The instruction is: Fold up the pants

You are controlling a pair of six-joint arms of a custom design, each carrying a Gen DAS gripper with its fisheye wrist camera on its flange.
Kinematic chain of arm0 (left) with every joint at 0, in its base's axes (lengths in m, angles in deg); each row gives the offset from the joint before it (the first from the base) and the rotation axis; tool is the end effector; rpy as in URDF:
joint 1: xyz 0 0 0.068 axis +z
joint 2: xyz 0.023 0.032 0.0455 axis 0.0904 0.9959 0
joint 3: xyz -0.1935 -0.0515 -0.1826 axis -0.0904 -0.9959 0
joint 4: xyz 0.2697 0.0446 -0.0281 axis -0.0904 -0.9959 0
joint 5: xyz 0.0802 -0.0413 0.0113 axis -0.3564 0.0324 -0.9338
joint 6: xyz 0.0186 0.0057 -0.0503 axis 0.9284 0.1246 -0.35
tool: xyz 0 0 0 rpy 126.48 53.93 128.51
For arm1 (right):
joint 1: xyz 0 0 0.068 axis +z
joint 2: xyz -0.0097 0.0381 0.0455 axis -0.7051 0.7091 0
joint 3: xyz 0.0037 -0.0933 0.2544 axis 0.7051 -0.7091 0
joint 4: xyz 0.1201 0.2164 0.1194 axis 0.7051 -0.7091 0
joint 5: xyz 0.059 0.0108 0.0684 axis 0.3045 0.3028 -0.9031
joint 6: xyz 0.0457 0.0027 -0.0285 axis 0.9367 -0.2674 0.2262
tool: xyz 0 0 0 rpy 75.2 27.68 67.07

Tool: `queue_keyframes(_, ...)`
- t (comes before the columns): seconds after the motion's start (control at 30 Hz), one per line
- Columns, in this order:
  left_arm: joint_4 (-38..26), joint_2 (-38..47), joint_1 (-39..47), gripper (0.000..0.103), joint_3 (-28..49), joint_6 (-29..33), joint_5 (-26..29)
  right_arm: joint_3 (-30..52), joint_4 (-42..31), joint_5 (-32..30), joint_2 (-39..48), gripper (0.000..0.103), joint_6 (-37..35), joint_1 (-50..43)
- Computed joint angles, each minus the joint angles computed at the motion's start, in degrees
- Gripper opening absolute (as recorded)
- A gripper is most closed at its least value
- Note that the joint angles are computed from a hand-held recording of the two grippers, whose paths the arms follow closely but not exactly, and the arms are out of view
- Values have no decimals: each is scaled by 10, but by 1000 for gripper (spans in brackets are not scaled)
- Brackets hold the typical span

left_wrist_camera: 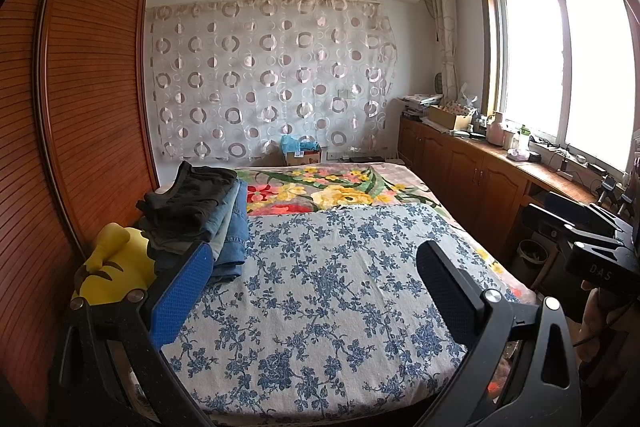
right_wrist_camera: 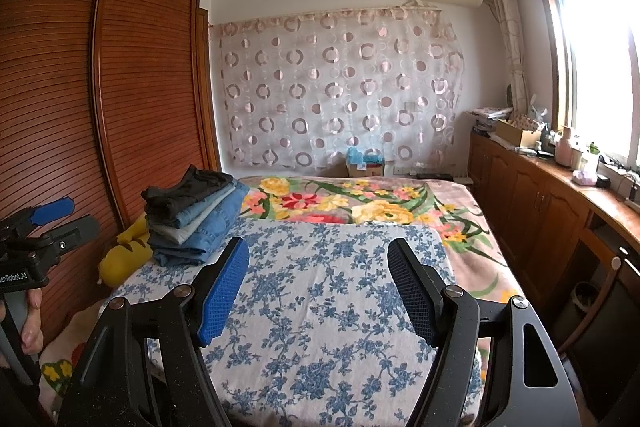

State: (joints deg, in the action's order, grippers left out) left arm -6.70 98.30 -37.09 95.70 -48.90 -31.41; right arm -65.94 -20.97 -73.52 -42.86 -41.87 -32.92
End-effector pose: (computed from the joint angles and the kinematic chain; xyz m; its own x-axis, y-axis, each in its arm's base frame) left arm 0.1761 -0.1270 0.2355 -0.3624 -0.0557 -0.9303 -0.1008 0.9947 -0.0202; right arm 0.1634 0.0440 0.2391 -0.2938 -0.1026 -0.9503 -0.4564 0.8886 0.0451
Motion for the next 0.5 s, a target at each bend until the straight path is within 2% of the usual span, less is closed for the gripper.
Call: queue_keyframes(0.5, -3, 2, 0, 102, 3, -2, 1, -7, 12, -1, 8, 74, -3, -5)
